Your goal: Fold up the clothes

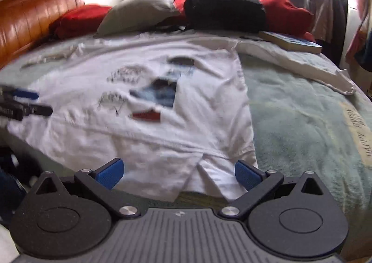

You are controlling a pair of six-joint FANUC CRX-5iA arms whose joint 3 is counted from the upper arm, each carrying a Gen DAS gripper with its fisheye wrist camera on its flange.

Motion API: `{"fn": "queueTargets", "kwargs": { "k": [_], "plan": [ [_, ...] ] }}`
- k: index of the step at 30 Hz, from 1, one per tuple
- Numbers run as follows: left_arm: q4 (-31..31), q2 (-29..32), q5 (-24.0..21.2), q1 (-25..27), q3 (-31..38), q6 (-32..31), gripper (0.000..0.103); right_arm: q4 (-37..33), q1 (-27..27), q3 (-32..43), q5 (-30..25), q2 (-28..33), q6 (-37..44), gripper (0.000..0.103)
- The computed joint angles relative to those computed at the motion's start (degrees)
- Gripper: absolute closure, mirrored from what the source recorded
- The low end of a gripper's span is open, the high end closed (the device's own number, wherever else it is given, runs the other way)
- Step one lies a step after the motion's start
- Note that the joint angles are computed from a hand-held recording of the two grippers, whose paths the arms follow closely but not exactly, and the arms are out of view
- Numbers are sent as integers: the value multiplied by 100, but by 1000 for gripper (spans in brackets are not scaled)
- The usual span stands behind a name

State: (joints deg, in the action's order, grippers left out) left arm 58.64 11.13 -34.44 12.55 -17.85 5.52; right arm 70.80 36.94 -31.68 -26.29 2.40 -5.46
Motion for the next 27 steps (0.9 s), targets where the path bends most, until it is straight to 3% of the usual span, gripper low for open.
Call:
{"fn": "queueTargets", "kwargs": {
  "k": [2,5,10,14,18,19,22,25,27],
  "plan": [
    [-29,-56,96,-35,-69,62,5,247,-153,20,226,47,-256,0],
    [-186,-104,184,-64,-130,327,5,-688,-42,142,177,146,130,0],
    [-288,-255,292,-78,-218,490,5,-1149,274,107,-313,-47,365,0],
    [354,-306,213,-143,-313,-105,5,25,-188,83,228,-41,-749,0],
    [-187,-170,263,-82,-130,565,5,786,-569,434,593,331,-938,0],
    [-330,-135,268,-66,-79,741,5,565,-544,545,574,430,-729,0],
    [-240,-114,271,38,-146,777,5,-1045,-242,922,71,680,362,0],
    [-557,-142,285,140,-45,1102,5,-1368,-246,823,94,555,644,0],
    [-661,-103,230,159,129,1203,5,-2010,-195,1142,-99,592,1145,0]
  ]
}}
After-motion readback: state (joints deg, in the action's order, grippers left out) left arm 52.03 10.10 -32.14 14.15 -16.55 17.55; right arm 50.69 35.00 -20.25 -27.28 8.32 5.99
